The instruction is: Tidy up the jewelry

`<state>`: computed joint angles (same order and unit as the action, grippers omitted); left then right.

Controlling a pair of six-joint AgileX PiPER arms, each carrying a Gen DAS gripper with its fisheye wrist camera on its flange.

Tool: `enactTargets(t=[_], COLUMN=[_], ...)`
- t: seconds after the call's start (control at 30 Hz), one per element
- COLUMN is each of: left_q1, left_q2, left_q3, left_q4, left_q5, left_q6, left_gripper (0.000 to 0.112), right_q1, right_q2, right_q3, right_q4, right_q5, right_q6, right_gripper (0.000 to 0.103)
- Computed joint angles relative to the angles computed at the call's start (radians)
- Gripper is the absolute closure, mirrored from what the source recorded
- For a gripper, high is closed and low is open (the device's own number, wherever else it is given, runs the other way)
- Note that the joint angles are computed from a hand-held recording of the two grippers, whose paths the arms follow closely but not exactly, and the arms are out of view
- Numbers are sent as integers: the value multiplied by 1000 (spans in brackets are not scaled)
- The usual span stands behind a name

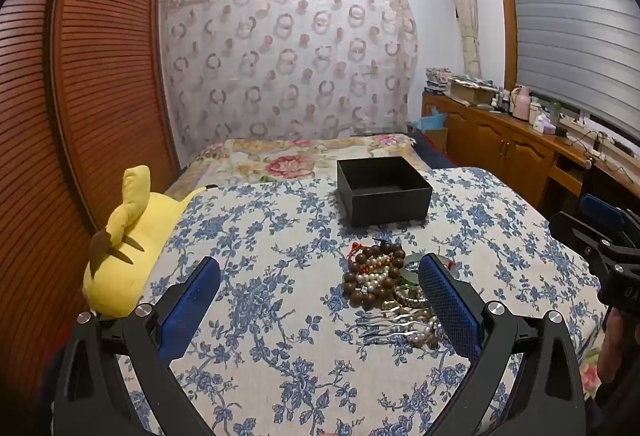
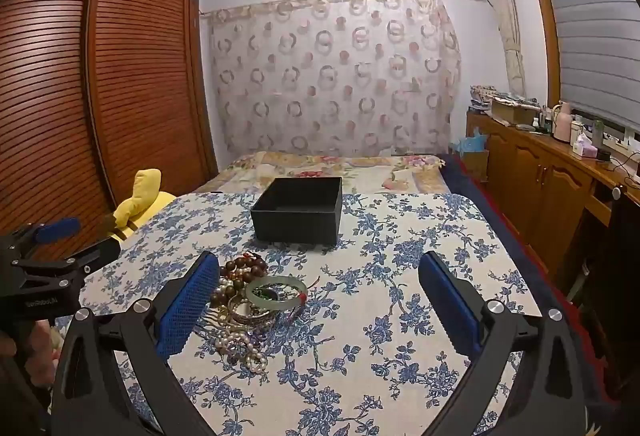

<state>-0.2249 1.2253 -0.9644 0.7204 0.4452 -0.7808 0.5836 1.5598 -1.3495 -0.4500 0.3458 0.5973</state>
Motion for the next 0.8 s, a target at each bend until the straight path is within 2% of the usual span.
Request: enactTargets(t=[0.8], left_q1=[0], left_q2=[1], left_q3=[-1], left_q4=[-3], left_q5=[1], left_q6=[-1], left_gripper=[16], right_q1=[6], right_q2=[4], right_q3=[-3], right_q4=[-18], right_q5=[9], right_q6=[14], right_gripper=[3])
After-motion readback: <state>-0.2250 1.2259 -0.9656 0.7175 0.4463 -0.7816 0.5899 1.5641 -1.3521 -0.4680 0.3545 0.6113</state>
